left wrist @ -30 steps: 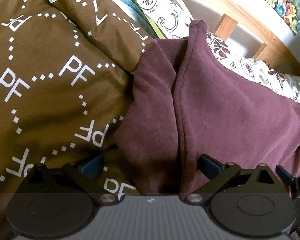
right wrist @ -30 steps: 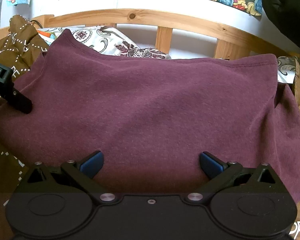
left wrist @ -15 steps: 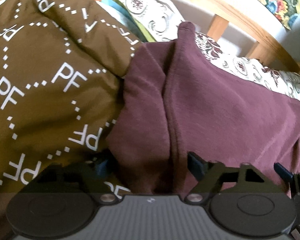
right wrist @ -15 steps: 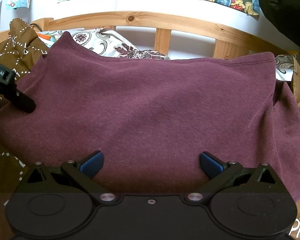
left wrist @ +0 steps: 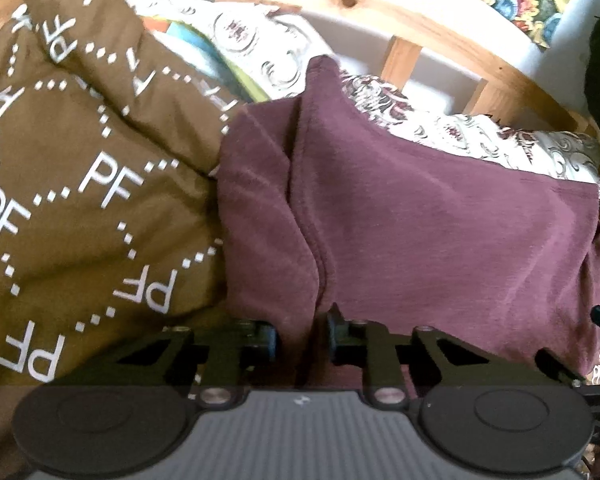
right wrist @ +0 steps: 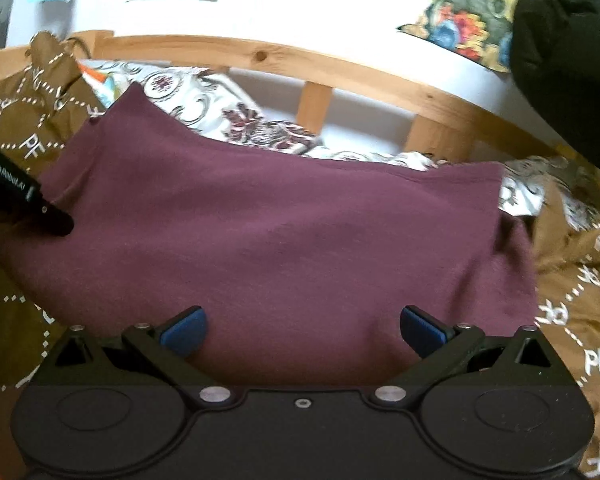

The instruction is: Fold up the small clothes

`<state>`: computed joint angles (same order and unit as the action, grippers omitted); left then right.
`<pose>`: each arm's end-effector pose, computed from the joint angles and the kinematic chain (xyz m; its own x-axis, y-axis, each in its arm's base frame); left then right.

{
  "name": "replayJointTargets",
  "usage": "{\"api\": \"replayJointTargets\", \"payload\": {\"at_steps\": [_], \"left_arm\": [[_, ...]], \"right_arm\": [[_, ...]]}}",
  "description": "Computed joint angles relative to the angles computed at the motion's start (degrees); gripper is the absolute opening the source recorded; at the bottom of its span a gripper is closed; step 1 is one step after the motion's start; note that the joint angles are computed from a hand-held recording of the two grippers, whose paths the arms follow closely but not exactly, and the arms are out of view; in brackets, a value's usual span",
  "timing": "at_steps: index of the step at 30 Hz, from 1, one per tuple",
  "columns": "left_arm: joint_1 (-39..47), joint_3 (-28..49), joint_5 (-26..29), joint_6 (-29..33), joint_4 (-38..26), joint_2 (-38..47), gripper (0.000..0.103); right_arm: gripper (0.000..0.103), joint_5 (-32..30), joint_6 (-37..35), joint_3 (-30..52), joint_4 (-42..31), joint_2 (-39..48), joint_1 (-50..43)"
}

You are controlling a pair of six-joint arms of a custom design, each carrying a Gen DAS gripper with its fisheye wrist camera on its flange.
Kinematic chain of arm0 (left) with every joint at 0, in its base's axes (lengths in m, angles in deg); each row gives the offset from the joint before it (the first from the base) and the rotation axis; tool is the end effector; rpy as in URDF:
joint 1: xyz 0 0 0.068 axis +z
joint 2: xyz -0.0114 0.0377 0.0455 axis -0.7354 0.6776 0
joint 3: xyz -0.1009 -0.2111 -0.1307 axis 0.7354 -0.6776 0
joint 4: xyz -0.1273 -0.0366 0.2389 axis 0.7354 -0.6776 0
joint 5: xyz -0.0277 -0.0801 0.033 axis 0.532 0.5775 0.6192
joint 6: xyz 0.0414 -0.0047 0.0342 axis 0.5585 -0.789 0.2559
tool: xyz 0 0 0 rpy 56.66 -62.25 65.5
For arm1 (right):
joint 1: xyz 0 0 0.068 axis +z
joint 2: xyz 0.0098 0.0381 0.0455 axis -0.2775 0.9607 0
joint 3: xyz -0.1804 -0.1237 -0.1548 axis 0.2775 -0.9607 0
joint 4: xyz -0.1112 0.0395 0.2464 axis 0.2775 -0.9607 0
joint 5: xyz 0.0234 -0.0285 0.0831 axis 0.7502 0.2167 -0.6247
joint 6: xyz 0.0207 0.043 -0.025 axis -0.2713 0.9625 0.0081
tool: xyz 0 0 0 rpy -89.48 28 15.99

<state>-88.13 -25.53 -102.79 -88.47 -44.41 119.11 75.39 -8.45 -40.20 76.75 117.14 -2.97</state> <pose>0.2364 -0.1792 0.1522 -0.6282 -0.4492 -0.6353 -0.4146 0.8842 -0.2152 0.2464 0.0664 0.1255 -0.3100 -0.3985 -0.8632 -0.5587 0.8109 -0.1738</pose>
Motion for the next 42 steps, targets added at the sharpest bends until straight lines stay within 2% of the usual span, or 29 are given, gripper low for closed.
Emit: {"api": "replayJointTargets", "payload": {"at_steps": [3,7,12,19,24,27,30,32,37,39,42], "left_arm": [[-1.7,2.5,-2.3,1.1,-2.9,0.0,0.018],[-3.5,11.3,-4.2,0.7,-10.4,2.5,0.017],[-7.5,27.4,-10.5,8.8,-16.2,10.8,0.016],[-9.1,53.4,-8.3,18.2,-20.1,28.2,0.016],[-10.0,71.1,-5.5,19.5,-25.5,41.2,0.016],[-10.2,78.7,-4.1,19.8,-28.7,47.2,0.016],[-10.3,81.3,-2.9,20.0,-30.5,50.2,0.018],[-10.4,79.8,-2.4,20.2,-29.7,49.8,0.022],[-10.5,71.4,-1.0,19.7,-23.7,44.2,0.045],[-10.9,70.2,-1.2,21.0,-23.0,43.1,0.061],[-11.3,64.7,0.9,22.4,-18.0,39.1,0.071]], "right_arm": [[0.102,-2.6,-0.6,-1.7,-0.3,-2.8,-4.3],[0.102,-8.3,-1.3,-3.0,-1.2,-5.2,-11.9],[0.102,-13.6,-2.4,-2.2,0.4,-2.7,-20.4],[0.102,-18.4,-2.0,0.2,2.2,3.4,-29.0],[0.102,-20.9,-6.3,-0.2,4.8,5.9,-34.3],[0.102,-22.3,-8.6,-0.2,4.8,7.1,-37.2],[0.102,-23.1,-9.7,0.4,4.1,8.3,-39.2],[0.102,-23.1,-9.8,0.7,4.0,8.9,-39.6],[0.102,-21.8,-9.9,0.9,3.9,9.2,-38.6],[0.102,-21.2,-9.7,0.8,3.8,9.0,-38.0],[0.102,-20.4,-9.3,0.6,3.1,8.4,-37.3]]}}
